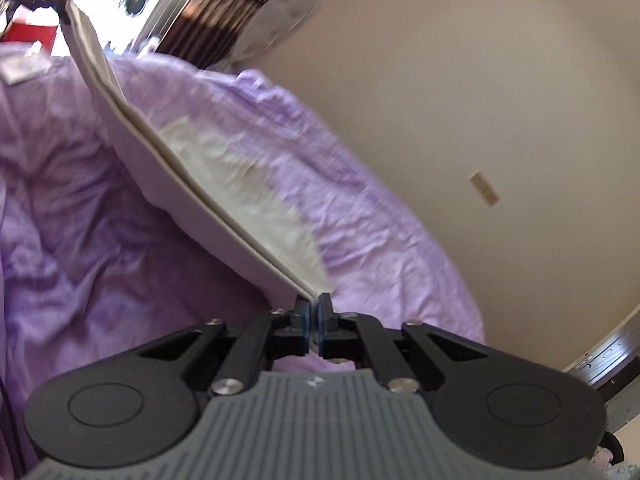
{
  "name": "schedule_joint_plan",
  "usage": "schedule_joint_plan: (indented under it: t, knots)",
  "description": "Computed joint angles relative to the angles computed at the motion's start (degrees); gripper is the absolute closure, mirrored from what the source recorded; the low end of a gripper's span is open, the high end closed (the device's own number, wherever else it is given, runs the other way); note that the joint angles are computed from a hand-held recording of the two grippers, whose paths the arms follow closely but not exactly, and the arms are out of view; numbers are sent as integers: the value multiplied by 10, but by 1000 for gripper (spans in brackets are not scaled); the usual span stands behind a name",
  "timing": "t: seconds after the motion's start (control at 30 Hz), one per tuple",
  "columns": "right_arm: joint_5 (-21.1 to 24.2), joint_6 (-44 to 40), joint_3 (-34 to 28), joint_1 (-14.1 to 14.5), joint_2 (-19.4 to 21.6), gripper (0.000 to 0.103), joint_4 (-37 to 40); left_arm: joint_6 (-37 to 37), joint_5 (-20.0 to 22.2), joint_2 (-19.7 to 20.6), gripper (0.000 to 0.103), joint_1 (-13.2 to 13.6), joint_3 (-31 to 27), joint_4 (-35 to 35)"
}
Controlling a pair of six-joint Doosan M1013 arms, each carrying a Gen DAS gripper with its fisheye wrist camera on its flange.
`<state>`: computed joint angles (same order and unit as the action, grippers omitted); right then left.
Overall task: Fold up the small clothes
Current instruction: 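Grasp the sweatshirt hem with the left gripper while the right gripper grasps the hem too, then lift the held hem with both grippers and fold it over toward the collar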
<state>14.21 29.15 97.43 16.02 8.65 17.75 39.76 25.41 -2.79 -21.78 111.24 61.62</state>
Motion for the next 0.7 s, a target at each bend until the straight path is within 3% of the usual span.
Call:
schedule_joint_plan:
  t: [0.17, 0.3, 0.5, 0.7]
  knots:
    - [-2, -76, 10, 0, -29, 103, 92, -58, 11, -24, 96, -9, 9, 61]
    - [5, -117, 17, -3, -50, 103, 143, -36, 16, -42, 96, -13, 9, 40]
    - [27, -14, 5, 6, -43, 103, 50, -14, 51, -2, 96, -10, -22, 23]
    - [16, 68, -48, 14, 14, 103, -16, 26, 62, 62, 96, 21, -86, -10]
